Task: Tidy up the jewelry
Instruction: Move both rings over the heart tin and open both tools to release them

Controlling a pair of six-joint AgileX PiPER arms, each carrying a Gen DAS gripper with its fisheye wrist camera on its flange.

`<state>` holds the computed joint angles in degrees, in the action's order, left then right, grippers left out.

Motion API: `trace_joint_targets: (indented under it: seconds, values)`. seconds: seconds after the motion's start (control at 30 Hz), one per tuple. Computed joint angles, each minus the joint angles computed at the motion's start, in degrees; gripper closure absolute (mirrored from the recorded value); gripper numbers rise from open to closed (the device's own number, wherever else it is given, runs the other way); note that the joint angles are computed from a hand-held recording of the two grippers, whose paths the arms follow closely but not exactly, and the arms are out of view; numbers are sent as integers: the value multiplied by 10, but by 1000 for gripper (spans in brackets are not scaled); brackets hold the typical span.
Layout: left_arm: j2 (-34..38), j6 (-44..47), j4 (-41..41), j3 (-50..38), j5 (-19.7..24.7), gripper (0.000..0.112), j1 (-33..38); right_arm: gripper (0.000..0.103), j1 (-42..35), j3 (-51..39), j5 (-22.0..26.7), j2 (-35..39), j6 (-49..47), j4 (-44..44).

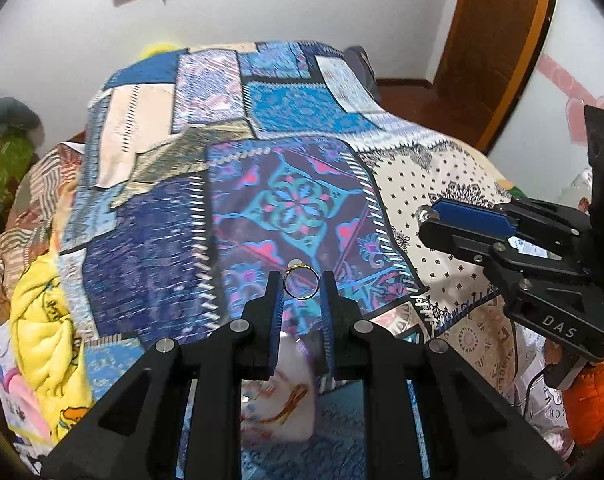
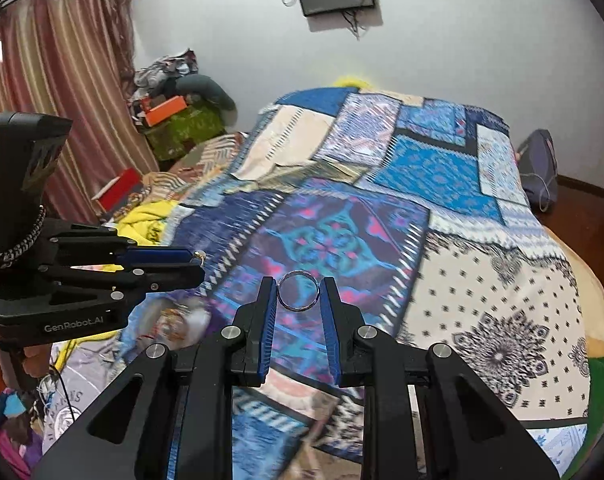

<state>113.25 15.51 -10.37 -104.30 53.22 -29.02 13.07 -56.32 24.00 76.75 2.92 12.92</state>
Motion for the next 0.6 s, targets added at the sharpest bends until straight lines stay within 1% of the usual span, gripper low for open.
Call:
trace_joint_targets:
  seconds: [0.27, 0.37, 0.6]
  values:
    - [-89, 31, -23, 97, -42, 95, 47, 83, 72, -41, 1, 13, 97, -85]
    - [-109, 46, -31, 125, -54, 95, 62, 83, 93, -52, 2, 21, 121, -107]
    - [-130, 76, -56, 186, -73, 95, 88, 83, 122, -69, 5, 54, 122, -104]
